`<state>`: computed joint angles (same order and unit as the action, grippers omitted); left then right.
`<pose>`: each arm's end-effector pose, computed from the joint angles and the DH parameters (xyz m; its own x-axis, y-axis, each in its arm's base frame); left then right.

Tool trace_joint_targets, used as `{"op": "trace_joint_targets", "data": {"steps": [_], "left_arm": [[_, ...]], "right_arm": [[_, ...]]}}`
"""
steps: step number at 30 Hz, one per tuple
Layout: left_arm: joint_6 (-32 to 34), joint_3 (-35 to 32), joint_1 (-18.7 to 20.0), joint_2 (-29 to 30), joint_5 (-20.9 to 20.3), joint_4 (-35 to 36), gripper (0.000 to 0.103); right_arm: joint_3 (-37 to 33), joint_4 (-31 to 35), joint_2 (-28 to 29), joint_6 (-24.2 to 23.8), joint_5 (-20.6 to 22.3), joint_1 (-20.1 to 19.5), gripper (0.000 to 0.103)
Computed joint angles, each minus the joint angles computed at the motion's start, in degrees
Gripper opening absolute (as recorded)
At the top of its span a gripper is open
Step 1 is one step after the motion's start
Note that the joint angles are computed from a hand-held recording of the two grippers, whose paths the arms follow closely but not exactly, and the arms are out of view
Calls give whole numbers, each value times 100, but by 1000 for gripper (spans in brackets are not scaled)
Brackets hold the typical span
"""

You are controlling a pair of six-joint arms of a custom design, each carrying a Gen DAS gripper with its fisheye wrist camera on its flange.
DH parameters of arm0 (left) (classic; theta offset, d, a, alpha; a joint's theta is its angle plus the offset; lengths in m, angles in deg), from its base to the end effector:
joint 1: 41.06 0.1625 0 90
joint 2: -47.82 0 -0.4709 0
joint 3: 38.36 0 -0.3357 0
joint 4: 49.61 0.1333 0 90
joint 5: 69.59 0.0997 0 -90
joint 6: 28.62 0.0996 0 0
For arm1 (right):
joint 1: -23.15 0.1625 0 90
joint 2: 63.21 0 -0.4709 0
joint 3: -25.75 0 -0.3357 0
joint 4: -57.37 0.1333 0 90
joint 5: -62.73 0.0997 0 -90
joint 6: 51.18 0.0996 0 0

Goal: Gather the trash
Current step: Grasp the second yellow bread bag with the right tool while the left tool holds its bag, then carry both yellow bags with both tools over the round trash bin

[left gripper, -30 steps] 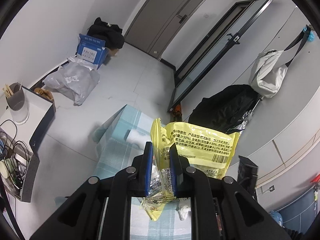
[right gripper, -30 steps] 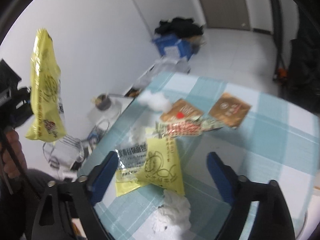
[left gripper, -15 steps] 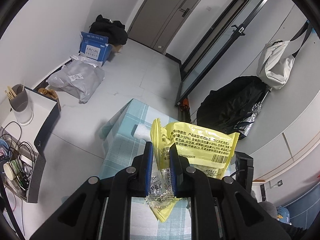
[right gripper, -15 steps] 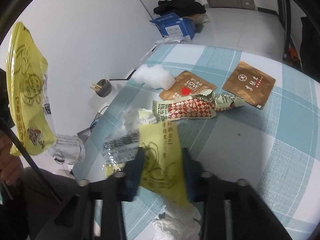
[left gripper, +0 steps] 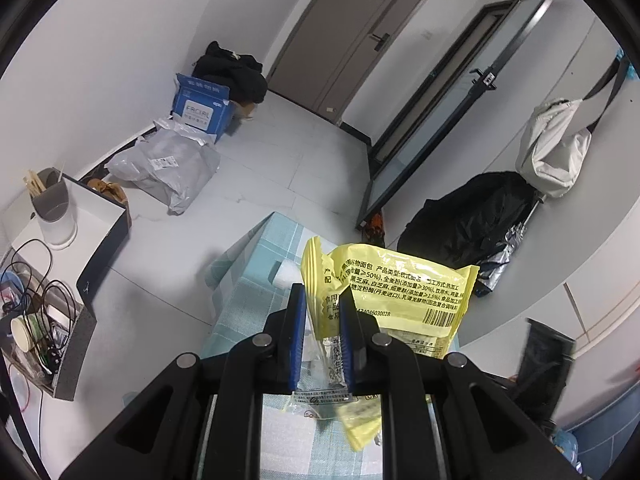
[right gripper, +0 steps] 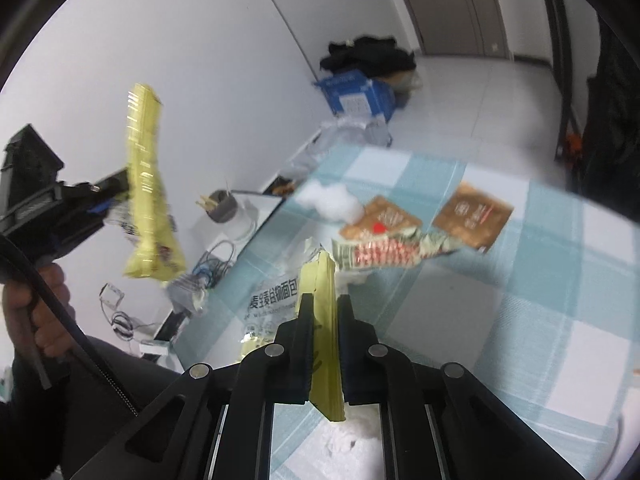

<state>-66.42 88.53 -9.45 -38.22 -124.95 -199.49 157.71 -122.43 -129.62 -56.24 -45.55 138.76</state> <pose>-0.2474 -0.3753 0.3677 -0.9589 0.1732 -0.2247 0.2751 0.7614 -0.5870 0.2896 -0.3681 0.2432 -0.8736 -0.3656 0.3211 -0.4730 0.7930 -0.3839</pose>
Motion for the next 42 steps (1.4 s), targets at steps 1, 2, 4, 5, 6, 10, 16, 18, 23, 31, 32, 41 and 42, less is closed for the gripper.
{"op": "trace_joint_targets", "data": {"steps": [1,2,4,5,6,10,16,18,23,31,32,41,42], "left_arm": [[-20,39,-33,-18,6,-38,11],[-62,53,-126,-22,127,-8,11],[-90,64,-275,15,317,0,11],[-101,63,-317,22,335,-2,11],[-142,64,-392,32,381,20,11],[-211,11,-690,103,701,311,11],[-125,-189,-1094,352,894,457,11],[-52,-225,-1203,424,916,437,11],[211,-449,-1405,820,705,239,11],[646,-741,-1647,1503,249,-212,11],[722,-792,-1662,1634,149,-266,11],[987,-1160,-1603,2512,-741,-202,11],[1022,-1202,-1570,2622,-871,-153,11]], "right_arm": [[8,-39,-68,-23,-57,77,9],[15,-70,-112,-12,-121,136,9],[13,-87,-254,45,-218,247,8],[29,-109,-343,90,-264,300,8],[36,-140,-383,112,-283,329,8],[93,-34,-759,161,-483,539,8],[144,221,-1506,218,-1026,807,8],[151,289,-1751,218,-1188,863,8],[45,598,-2402,288,-1669,1055,8],[-190,1383,-3377,474,-2523,1309,8],[-233,1540,-3491,504,-2659,1329,8],[-139,2197,-4404,773,-3563,1141,9],[-104,2288,-4526,815,-3532,1010,9]]}}
